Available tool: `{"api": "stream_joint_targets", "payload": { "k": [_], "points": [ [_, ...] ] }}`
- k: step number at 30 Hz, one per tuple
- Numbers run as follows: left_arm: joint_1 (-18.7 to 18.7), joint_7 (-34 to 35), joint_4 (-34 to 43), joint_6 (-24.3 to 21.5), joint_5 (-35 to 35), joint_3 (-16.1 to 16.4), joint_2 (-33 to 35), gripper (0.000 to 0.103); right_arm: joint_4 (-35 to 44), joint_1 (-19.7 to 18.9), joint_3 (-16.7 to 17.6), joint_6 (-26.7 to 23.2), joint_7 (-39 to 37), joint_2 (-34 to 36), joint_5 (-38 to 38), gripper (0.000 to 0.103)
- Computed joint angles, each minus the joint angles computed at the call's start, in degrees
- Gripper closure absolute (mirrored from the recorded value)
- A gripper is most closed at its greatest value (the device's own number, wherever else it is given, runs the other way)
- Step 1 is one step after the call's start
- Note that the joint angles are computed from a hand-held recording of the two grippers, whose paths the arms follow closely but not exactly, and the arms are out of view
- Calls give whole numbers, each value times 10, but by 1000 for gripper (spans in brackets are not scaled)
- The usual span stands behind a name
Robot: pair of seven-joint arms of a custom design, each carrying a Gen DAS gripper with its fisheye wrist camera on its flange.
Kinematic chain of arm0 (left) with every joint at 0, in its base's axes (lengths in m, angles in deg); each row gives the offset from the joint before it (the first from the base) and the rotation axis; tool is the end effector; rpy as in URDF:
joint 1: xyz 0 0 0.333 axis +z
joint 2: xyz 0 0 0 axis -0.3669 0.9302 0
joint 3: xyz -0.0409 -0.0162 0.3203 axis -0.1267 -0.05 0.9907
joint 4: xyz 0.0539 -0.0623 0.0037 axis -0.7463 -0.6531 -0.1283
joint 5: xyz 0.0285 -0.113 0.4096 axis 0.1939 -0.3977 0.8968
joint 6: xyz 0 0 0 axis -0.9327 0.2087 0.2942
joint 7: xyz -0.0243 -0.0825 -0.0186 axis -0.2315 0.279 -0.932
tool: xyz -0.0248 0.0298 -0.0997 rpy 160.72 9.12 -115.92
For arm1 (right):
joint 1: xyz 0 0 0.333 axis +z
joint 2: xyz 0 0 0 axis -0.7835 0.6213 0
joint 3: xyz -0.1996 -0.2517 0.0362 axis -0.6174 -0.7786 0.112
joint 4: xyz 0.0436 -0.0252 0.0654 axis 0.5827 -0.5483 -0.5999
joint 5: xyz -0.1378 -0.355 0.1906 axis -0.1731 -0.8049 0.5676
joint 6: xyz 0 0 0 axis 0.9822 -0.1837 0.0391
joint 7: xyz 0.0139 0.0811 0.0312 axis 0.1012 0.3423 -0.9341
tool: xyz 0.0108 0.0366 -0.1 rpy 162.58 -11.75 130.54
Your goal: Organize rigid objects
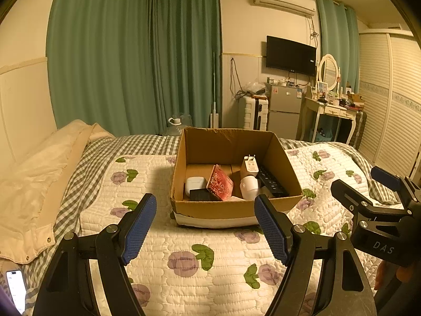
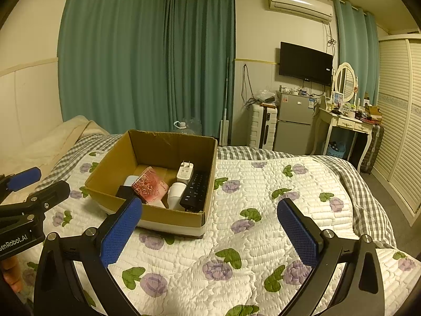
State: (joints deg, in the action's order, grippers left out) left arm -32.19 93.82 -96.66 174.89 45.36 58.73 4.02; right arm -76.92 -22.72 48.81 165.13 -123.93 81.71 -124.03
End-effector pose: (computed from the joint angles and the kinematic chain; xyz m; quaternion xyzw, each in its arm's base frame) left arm 0.5589 -0.2109 0.5420 -0.4743 0.7171 -0.4177 0.2938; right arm 0.4810 0.3823 0.5195 -0.5277 0.6602 -0.4244 0.3249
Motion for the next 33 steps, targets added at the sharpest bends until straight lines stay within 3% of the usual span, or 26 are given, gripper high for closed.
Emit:
{"api": "stream_joint_targets", "payload": {
  "k": [10,33],
  "points": [
    [15,-35,-4,2,38,-11,-1,24,-1,0,0,1,-1,-1,2,0],
    [16,-45,-3,0,54,-9,1,24,-2,-2,-1,2,-8,0,11,0]
  ]
}}
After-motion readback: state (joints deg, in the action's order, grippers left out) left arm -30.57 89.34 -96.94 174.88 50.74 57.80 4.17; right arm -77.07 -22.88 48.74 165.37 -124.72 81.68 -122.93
